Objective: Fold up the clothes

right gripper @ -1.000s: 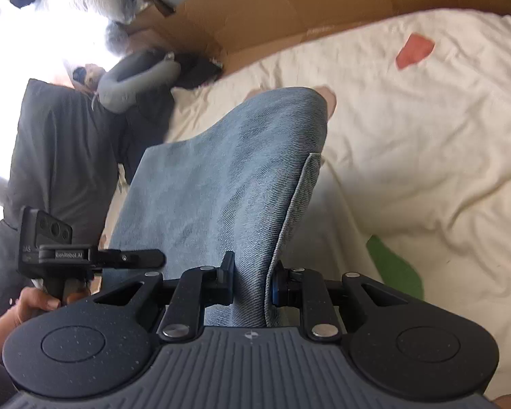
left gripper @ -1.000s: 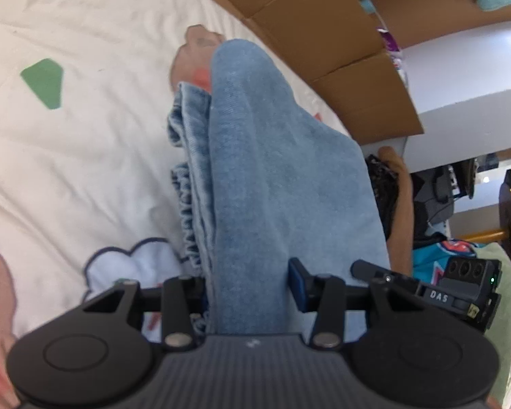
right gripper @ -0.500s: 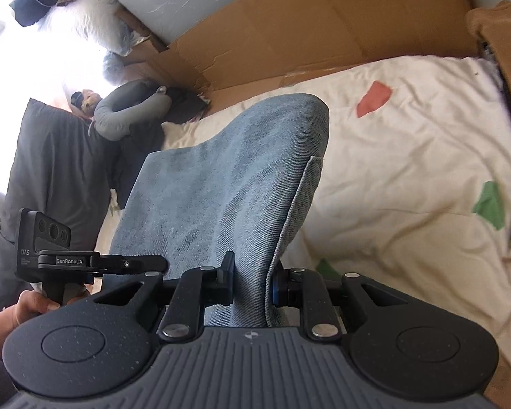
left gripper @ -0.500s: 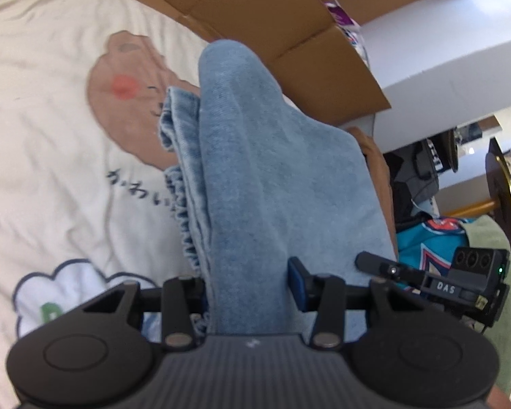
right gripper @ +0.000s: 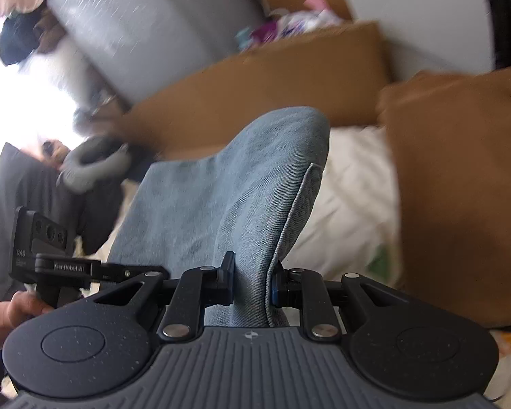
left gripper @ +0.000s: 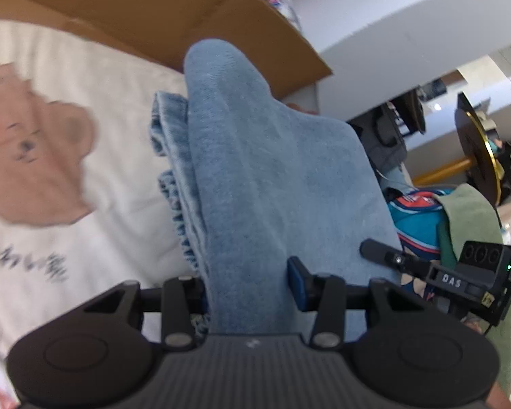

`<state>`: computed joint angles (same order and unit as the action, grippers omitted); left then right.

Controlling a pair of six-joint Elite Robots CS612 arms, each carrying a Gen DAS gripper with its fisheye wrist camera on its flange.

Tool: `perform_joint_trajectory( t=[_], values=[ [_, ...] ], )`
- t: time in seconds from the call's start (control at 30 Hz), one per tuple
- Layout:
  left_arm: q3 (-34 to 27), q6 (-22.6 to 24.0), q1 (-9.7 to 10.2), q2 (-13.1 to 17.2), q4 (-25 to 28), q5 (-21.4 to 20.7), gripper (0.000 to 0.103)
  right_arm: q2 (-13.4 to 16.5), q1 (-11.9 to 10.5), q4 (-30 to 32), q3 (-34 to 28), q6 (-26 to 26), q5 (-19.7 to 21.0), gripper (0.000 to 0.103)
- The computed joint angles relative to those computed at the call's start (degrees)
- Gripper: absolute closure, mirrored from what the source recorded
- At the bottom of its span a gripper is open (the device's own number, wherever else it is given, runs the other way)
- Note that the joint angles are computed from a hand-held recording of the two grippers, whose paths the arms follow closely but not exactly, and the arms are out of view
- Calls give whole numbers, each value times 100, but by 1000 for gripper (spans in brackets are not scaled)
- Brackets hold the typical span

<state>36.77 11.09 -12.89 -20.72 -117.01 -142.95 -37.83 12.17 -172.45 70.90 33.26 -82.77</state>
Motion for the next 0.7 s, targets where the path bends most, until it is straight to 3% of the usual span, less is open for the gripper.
perform_joint_trajectory(
  t=[0.37,0.7],
  values=[
    [-952,-346,-382,419,115,-101,58,-140,-230,-449,204,114,-911,84],
    [-1783,-708,-638,756,178,27,58,-191,-407,-424,183,-24,-1221,84]
  ],
)
